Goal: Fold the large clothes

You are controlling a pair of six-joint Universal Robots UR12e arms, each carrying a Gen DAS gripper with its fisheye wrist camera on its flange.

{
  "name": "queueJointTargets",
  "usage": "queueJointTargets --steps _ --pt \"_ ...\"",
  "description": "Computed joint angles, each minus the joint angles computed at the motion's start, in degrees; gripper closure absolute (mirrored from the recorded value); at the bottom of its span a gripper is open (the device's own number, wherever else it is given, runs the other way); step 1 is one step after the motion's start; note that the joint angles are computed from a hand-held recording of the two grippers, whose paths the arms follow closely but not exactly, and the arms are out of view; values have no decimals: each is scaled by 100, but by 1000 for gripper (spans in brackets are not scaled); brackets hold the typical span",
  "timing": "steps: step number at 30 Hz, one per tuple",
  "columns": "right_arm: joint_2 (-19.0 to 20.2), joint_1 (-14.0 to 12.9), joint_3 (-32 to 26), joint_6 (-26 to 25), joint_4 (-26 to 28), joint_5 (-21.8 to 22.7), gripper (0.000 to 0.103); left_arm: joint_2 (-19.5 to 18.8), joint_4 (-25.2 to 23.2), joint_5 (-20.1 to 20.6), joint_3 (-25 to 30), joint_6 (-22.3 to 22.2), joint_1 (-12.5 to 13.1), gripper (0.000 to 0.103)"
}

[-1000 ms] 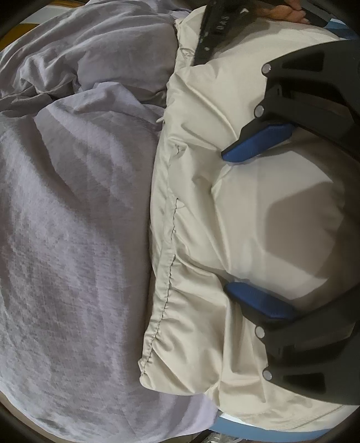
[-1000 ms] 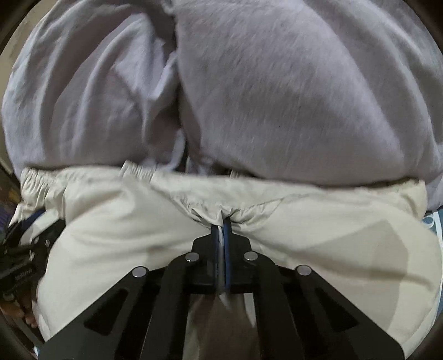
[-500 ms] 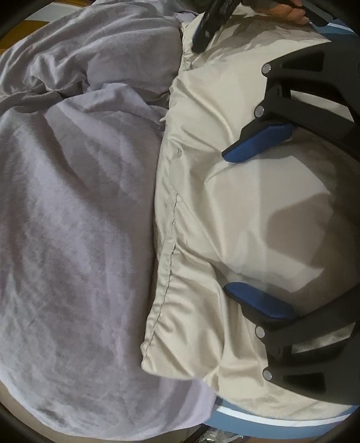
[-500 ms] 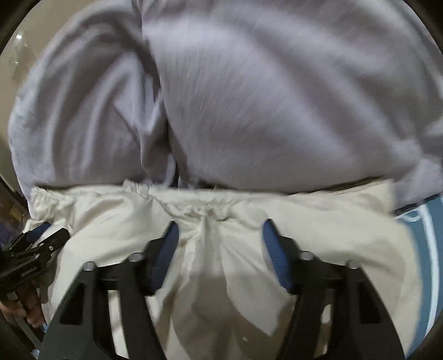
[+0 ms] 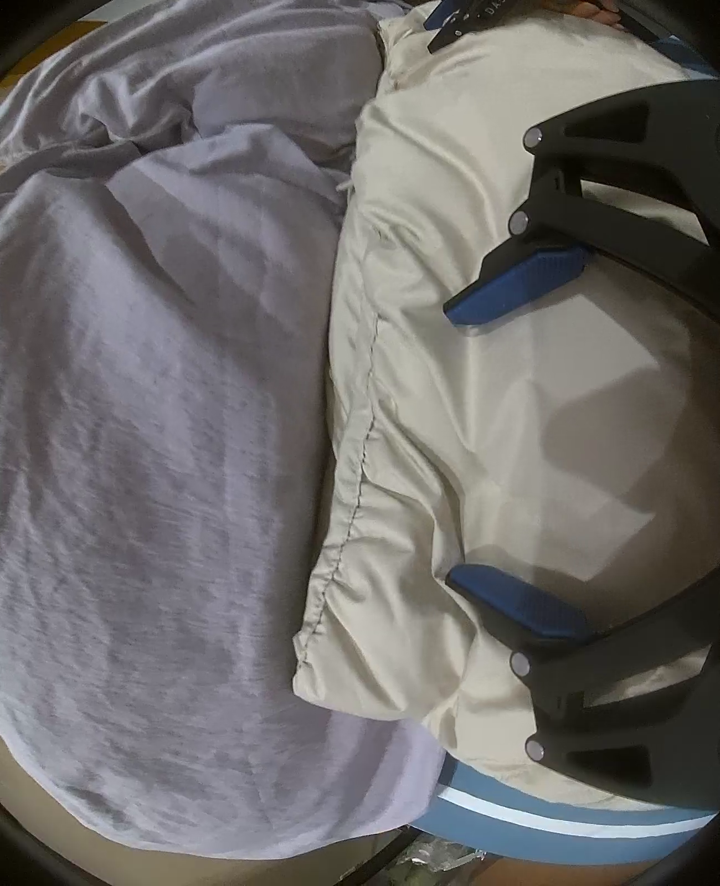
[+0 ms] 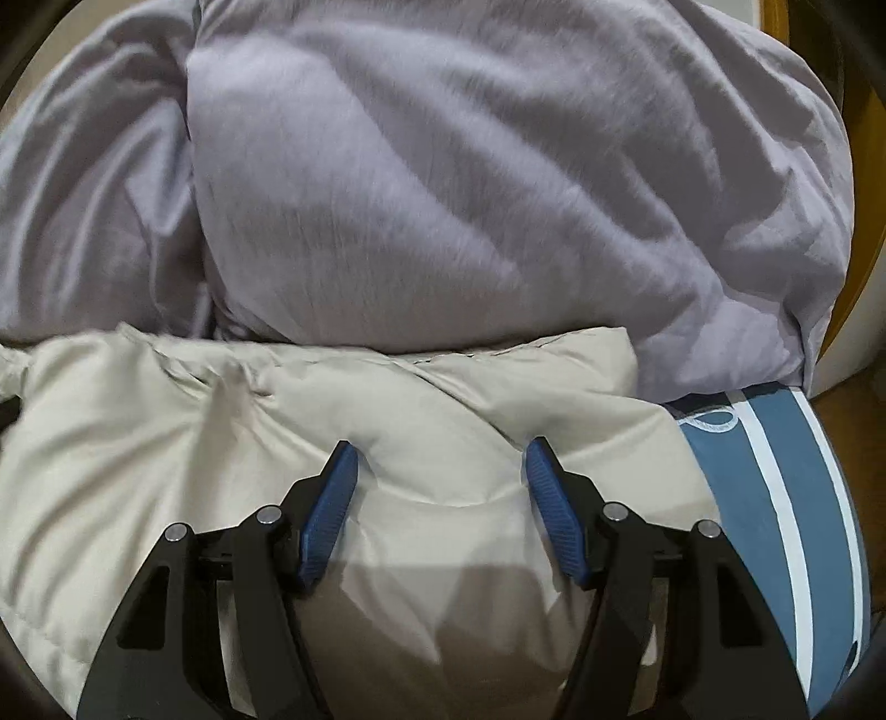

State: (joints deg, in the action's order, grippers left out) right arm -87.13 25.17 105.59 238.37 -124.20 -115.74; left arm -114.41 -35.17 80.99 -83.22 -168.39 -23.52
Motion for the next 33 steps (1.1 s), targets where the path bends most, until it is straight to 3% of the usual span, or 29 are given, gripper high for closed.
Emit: queueJointTargets --steps 14,19,21,28,33 --pt "213 -184 252 -45 -376 180 36 -252 274 212 52 -141 -88 12" --pt "54 -203 161 -12 -85 298 36 -170 197 283 -21 -108 -97 15" --pt "3 -167 149 49 -234 312 36 -36 255 84 -128 -117 -67 15" --pt "35 84 -9 83 -970 475 20 349 252 -732 -483 -142 -108 15" --pt "255 249 -254 -16 -995 413 14 445 383 -715 -671 17 -263 14"
